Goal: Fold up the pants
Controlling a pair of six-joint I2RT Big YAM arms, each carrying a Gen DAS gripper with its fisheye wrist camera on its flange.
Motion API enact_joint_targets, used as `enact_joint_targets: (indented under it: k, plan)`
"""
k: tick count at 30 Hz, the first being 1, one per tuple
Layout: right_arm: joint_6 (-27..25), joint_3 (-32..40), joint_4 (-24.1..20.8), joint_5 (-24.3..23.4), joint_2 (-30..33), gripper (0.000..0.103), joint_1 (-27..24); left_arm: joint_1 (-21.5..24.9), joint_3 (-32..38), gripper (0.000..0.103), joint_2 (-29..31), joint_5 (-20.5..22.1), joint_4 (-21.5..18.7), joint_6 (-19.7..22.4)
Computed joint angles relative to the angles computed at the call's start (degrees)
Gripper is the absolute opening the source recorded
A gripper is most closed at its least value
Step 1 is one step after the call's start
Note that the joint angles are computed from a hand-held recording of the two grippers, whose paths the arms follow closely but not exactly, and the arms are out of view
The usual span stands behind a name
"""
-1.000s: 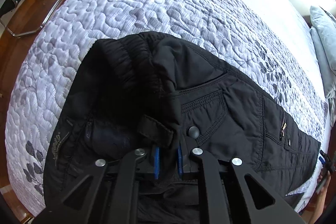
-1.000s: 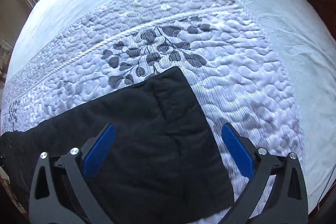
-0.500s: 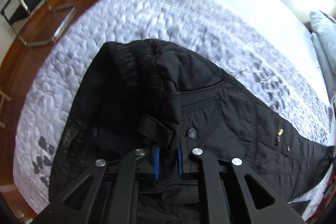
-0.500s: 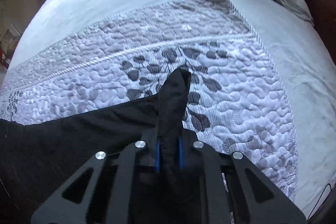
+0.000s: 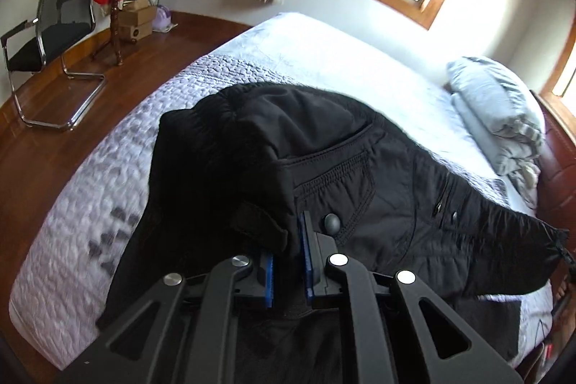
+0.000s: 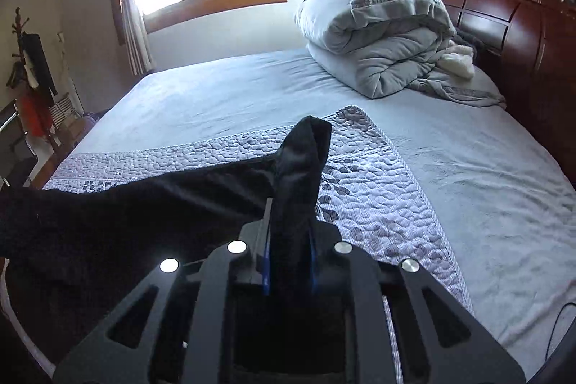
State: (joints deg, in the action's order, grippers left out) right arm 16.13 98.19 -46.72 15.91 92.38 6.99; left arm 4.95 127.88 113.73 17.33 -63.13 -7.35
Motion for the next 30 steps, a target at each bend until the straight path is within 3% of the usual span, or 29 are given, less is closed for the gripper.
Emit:
enact_joint_targets:
  k: [3, 7, 11, 14, 15, 16, 17, 19, 21, 23, 24, 26, 30]
  plan:
    - [2.52, -10.07, 1.69, 0.62, -7.08, 0.015, 0.37, 2.44, -15.38, 0.013, -8.42, 4.27, 7.95, -0.42]
    - [9.63, -22.66, 3.49, -0.65, -15.66, 0.016, 0.25, 4.87, -29.26, 0.014, -15.74, 7.59, 15.02, -1.83]
    - [14.99, -30.85, 1.89, 0.3, -20.69, 0.019, 2.25, 6.4, -37.18, 0.017, -18.93, 7.56, 17.04, -2.12]
    - [17.69, -34.56, -2.54, 3.42, -22.03, 0.029, 5.2, 7.29, -41.67, 0.032, -21.07, 6.3, 16.95, -2.21]
    - [18.24, -35.83, -3.43, 3.81, -22.43, 0.031, 5.82, 7.56, -42.65, 0.046, -21.71, 5.75, 16.94, -2.99]
    - [19.44, -36.73, -3.99, 4.33, -22.91, 0.042, 6.73, 7.93, -43.74, 0.059, -22.46, 4.35, 16.48, -4.42]
    - [20.84, -37.26, -4.64, 5.0, -23.13, 0.055, 7.36, 8.45, -45.05, 0.062, -23.33, 3.88, 16.85, -6.08]
    - [23.31, -38.59, -5.28, 5.98, -24.2, 0.067, 8.6, 9.62, -46.74, 0.077, -24.58, 3.92, 16.17, -8.39]
    - [24.74, -39.29, -5.81, 6.18, -25.13, 0.067, 9.37, 11.12, -48.11, 0.078, -25.9, 5.0, 14.73, -10.71]
    - [26.86, -39.41, -7.18, 6.22, -26.19, 0.068, 10.39, 13.21, -49.91, 0.078, -27.89, 10.42, 14.37, -14.24]
    - [27.74, -39.02, -8.04, 6.5, -26.36, 0.068, 10.84, 13.91, -51.07, 0.08, -29.04, 12.77, 15.55, -16.33]
    - [29.09, -38.87, -9.21, 7.3, -27.28, 0.07, 11.5, 14.98, -54.51, 0.091, -32.27, 18.26, 21.92, -23.23]
    - [33.33, -38.76, -10.64, 8.44, -28.87, 0.072, 12.84, 13.64, -56.36, 0.092, -34.16, 24.58, 30.72, -34.54]
